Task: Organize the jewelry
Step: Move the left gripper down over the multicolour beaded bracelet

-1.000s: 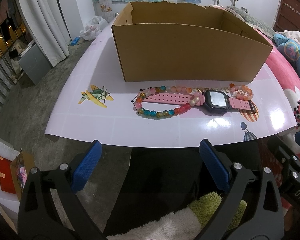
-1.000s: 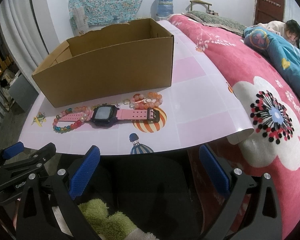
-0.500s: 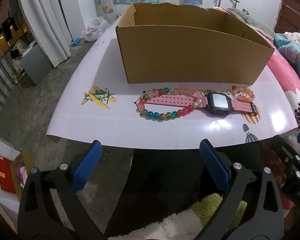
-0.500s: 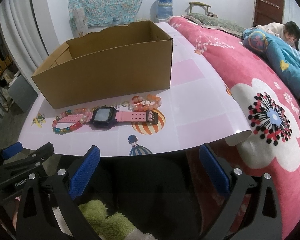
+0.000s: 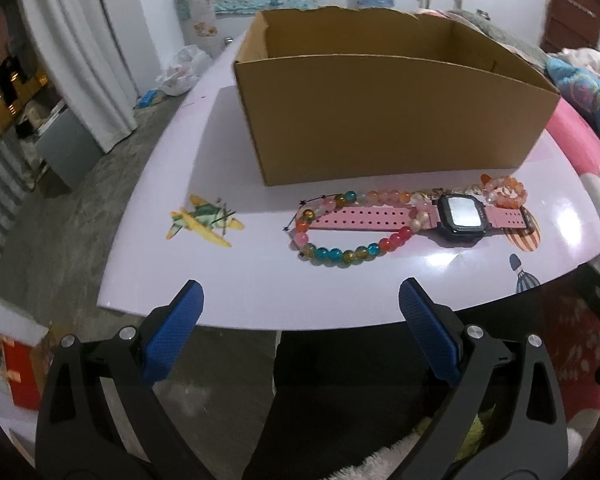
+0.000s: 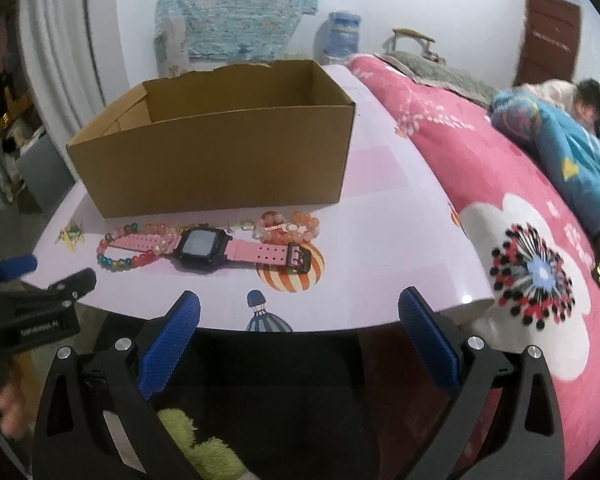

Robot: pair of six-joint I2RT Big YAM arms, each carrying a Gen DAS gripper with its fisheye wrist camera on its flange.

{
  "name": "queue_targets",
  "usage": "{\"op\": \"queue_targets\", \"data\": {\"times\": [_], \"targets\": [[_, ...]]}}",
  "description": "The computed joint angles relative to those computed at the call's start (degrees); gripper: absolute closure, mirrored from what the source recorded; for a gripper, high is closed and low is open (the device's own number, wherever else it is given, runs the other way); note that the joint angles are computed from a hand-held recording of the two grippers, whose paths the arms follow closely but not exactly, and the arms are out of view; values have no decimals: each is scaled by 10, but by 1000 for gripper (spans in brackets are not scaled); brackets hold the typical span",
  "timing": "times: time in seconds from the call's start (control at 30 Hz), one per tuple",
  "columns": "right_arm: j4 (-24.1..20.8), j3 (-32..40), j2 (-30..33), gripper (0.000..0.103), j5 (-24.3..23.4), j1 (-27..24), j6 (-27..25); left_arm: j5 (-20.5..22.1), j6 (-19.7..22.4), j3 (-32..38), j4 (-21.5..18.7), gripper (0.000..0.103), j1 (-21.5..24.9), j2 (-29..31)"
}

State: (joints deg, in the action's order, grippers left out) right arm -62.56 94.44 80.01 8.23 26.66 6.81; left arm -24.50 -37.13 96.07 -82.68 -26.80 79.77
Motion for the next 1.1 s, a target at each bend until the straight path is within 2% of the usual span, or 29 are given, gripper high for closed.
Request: {"op": "queue_targets", "data": {"times": [0.1, 0.23, 0.33, 0.53, 0.63, 0.73, 0.87, 0.97, 1.03, 1.1], "targets": [[0, 1, 4, 6, -19, -6, -16, 36, 34, -14, 29, 8, 13, -7], [0, 2, 6, 6, -51, -16, -29, 98, 97, -58, 110, 8, 28, -41], [0, 8, 13, 6, -71, -19, -32, 122, 119, -88, 162, 8, 33, -69], [1, 52, 47, 7, -171, -19, -2, 137, 120, -96, 163, 8, 52, -77], [2, 83, 72, 14, -212, -12, 3, 118, 120, -106, 184, 8, 60, -84], [-7, 118, 102, 24, -238, -1, 8, 107, 137, -100, 186, 10, 69, -79], [-46, 176, 151, 42, -254, 14, 3, 126, 161, -83, 168, 44, 84, -61], [-77, 211, 179, 53, -253, 21, -1, 161, 167, -78, 160, 59, 98, -47], [-97, 228, 193, 59, -254, 22, -3, 178, 168, -74, 154, 65, 105, -38], [-117, 243, 205, 63, -253, 21, -10, 187, 171, -68, 145, 67, 109, -28]]}}
